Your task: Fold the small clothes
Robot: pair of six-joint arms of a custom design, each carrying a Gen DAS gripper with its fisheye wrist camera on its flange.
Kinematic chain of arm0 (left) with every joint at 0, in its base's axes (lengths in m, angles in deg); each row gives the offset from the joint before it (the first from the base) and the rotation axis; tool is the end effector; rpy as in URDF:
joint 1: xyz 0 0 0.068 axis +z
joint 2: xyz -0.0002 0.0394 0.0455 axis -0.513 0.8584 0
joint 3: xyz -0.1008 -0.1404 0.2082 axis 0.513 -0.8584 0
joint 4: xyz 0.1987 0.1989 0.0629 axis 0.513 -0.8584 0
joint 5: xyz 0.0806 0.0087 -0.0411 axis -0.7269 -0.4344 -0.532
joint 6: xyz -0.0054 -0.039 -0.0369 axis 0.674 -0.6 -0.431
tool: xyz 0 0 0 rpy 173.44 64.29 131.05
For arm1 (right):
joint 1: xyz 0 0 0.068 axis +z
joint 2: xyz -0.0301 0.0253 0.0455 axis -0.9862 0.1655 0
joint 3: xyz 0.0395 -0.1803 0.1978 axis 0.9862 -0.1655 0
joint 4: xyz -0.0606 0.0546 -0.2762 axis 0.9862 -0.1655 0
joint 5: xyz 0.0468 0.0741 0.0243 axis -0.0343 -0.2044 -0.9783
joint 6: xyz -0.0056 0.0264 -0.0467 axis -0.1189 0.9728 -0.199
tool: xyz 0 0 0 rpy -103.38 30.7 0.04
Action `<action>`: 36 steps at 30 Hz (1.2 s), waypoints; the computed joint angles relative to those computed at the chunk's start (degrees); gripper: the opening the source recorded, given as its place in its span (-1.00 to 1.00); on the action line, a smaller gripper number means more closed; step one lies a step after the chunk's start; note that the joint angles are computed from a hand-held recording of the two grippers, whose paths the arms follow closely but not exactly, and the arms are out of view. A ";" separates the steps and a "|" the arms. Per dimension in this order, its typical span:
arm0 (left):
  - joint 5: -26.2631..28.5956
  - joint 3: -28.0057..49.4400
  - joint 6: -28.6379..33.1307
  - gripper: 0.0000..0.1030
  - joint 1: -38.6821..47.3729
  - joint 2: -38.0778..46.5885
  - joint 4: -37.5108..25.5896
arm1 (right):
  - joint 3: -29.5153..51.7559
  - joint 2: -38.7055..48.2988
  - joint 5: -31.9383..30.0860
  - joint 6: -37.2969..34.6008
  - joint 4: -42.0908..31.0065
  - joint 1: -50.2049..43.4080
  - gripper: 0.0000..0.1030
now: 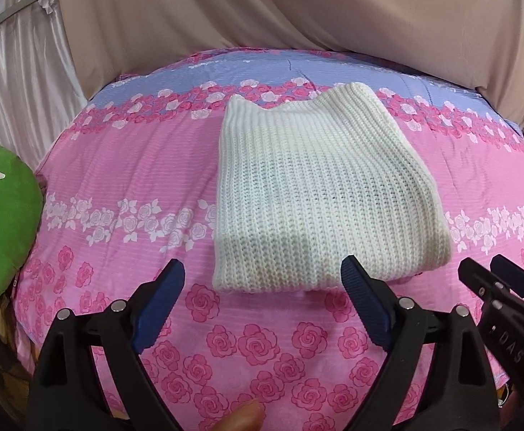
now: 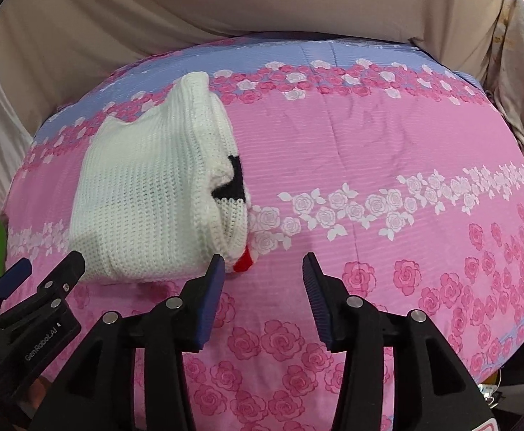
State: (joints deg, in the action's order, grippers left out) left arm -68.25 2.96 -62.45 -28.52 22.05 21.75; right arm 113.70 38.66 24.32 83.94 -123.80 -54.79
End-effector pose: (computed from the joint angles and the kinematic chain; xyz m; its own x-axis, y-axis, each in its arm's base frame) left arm 0.2913 0.0174 0.2466 -0.8047 -0.1264 -0.5801 -0.2051 0.9761 0.0718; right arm 0.3099 0.1434 0.2507 -0.8661 -0.0057 -0.4999 -0.0458 0.9966 0.0680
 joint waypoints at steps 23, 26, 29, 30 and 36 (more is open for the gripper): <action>-2.95 -2.48 1.09 0.62 -1.24 -2.37 -0.93 | -1.29 -1.01 3.68 1.65 -0.89 5.84 -0.07; -2.61 -2.33 1.07 0.56 -1.02 -2.07 -1.26 | -1.02 -0.83 3.81 1.48 -1.10 5.89 -0.06; -2.35 -2.38 0.98 0.56 -0.96 -2.00 -1.40 | -0.94 -0.74 3.98 1.45 -1.25 6.01 -0.05; -2.35 -2.37 0.96 0.56 -1.00 -1.94 -1.42 | -0.86 -0.70 4.12 1.64 -1.36 6.16 -0.05; -2.50 -2.31 1.10 0.56 -1.13 -1.66 -1.68 | -1.09 -0.66 4.12 1.64 -1.53 6.11 -0.05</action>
